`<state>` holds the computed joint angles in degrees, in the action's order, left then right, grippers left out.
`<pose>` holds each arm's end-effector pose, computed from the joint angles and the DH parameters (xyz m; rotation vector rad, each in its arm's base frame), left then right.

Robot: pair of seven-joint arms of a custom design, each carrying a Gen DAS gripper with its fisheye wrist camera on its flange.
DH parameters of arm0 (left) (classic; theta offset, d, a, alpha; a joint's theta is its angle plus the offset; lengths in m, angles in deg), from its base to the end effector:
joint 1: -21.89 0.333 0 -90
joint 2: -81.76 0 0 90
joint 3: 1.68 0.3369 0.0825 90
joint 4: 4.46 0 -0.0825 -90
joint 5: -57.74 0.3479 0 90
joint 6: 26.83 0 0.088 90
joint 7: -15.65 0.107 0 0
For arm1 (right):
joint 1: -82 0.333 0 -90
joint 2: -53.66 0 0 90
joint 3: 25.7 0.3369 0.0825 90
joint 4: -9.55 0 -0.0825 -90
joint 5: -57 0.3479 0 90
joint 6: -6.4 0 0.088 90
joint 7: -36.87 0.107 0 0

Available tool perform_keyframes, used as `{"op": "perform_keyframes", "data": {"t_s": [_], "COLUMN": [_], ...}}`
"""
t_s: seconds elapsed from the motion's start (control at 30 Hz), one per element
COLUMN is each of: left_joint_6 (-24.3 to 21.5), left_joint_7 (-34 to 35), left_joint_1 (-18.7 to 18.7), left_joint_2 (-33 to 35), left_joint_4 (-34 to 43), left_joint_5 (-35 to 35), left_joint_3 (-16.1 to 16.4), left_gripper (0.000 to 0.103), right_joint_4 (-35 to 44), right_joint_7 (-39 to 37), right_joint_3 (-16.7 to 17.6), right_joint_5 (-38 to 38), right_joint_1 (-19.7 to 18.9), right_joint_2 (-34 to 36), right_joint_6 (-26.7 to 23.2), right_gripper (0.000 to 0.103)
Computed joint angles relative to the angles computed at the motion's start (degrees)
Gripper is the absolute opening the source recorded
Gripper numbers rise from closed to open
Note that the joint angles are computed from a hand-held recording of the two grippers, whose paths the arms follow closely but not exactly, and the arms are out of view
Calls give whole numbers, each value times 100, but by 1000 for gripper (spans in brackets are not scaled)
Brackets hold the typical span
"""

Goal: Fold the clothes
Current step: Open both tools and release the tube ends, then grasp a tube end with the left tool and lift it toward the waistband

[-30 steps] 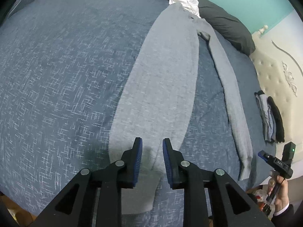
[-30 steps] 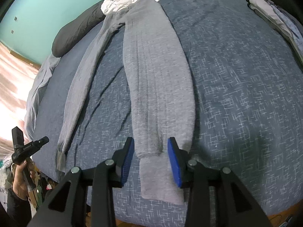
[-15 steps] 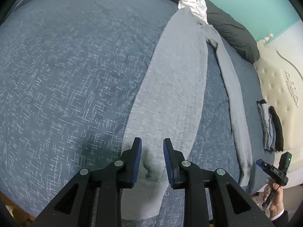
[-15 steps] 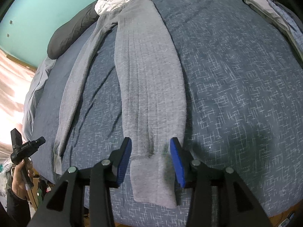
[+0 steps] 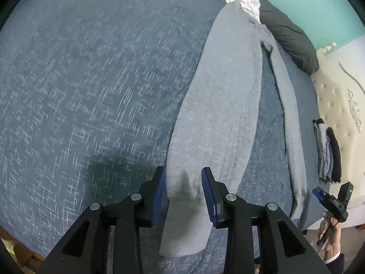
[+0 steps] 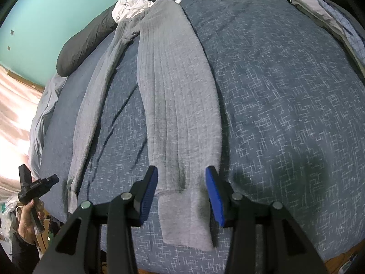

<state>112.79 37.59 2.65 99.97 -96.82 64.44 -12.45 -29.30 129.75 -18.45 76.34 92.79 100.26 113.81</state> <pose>0.5859 -0.3174 0.5346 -2.6958 1.3888 -0.7981 0.7321 0.2118 0.5567 -1.9686 1.6618 0.1654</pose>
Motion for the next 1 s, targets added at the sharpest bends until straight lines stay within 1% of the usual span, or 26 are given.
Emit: {"op": "perform_keyframes", "data": {"t_s": [0.1, 0.17, 0.27, 0.37, 0.53, 0.7, 0.77, 0.83, 0.87, 0.9, 0.93, 0.97, 1.0], "left_joint_6": [75, 203, 196, 279, 225, 427, 366, 268, 248, 239, 230, 186, 187], "left_joint_7": [98, 86, 75, 114, 212, 298, 331, 389, 434, 467, 499, 500, 515], "left_joint_1": [62, 85, 81, 100, 84, 114, 99, 80, 78, 75, 71, 52, 44], "left_joint_2": [-33, -76, -88, -83, 65, 174, 229, 297, 329, 354, 379, 405, 422], "left_joint_4": [-154, -295, -358, -433, -301, -270, -195, -81, -38, -5, 29, 80, 107], "left_joint_5": [-171, -266, -279, -347, -371, -520, -529, -511, -520, -532, -543, -528, -532], "left_joint_3": [-56, -65, -57, -72, -76, -92, -85, -81, -87, -92, -95, -83, -82], "left_gripper": [36, 36, 39, 40, 41, 41, 40, 39, 37, 33, 25, 21, 19], "right_joint_4": [127, 244, 438, 259, 47, 148, 171, 189, 187, 159, 117, 59, 9], "right_joint_7": [1, 16, 48, 15, -29, -25, -10, 1, 6, 6, 3, -6, -15], "right_joint_3": [5, 8, 12, 12, 9, 4, 4, -1, -2, -1, 0, -1, -2], "right_joint_5": [-18, -32, -64, -57, -34, -46, -45, -49, -49, -44, -37, -30, -24], "right_joint_1": [13, 21, 40, 44, 47, 54, 47, 40, 36, 30, 25, 18, 12], "right_joint_2": [49, 104, 199, 111, 11, 62, 77, 88, 90, 78, 59, 30, 5], "right_joint_6": [-62, -113, -203, -117, -31, -86, -104, -112, -110, -97, -77, -49, -26], "right_gripper": [44, 44, 44, 44, 44, 44, 44, 44, 45, 45, 44, 44, 44]}}
